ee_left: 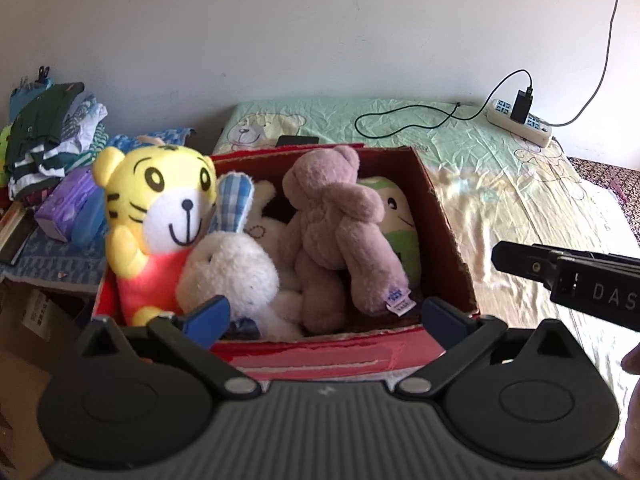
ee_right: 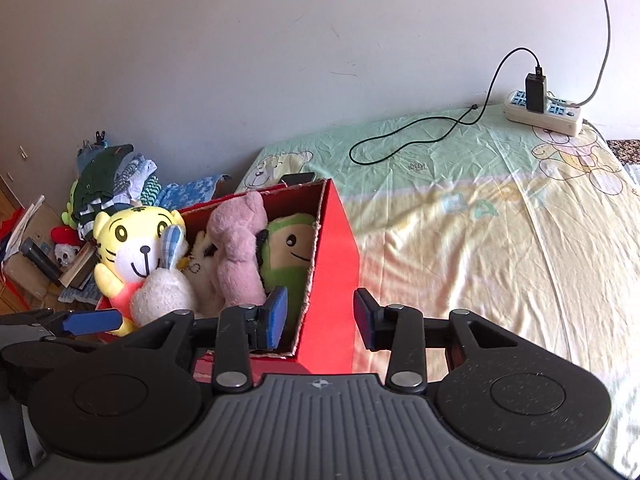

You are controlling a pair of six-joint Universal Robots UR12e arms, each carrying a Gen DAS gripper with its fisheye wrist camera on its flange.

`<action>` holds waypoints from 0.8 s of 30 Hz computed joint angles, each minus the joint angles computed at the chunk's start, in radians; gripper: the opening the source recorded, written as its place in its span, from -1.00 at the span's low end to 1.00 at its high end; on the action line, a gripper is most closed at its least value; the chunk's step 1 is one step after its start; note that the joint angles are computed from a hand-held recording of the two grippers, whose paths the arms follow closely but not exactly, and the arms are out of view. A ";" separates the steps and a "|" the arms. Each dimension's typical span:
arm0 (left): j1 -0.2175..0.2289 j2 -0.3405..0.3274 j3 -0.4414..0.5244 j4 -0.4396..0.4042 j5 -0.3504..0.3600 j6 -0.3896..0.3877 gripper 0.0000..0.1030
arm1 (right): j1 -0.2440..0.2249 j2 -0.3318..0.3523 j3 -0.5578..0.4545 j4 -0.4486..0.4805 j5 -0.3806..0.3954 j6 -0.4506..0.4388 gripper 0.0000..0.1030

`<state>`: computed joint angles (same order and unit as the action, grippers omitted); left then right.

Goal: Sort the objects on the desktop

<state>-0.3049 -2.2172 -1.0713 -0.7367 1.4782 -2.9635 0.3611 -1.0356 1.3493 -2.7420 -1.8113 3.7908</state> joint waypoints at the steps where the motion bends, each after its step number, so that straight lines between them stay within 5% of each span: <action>1: -0.006 0.002 -0.003 -0.006 0.016 -0.012 0.98 | -0.002 -0.005 0.007 0.006 0.005 -0.005 -0.22; 17: -0.079 0.027 -0.054 -0.132 0.151 -0.096 0.98 | -0.001 -0.078 0.118 0.095 -0.023 -0.011 -0.12; 21: -0.093 0.032 -0.072 -0.138 0.179 -0.086 0.98 | 0.007 -0.089 0.132 0.156 -0.049 0.029 0.17; 24: -0.098 0.034 -0.080 -0.160 0.186 -0.086 0.98 | 0.014 -0.096 0.145 0.177 -0.079 0.053 0.19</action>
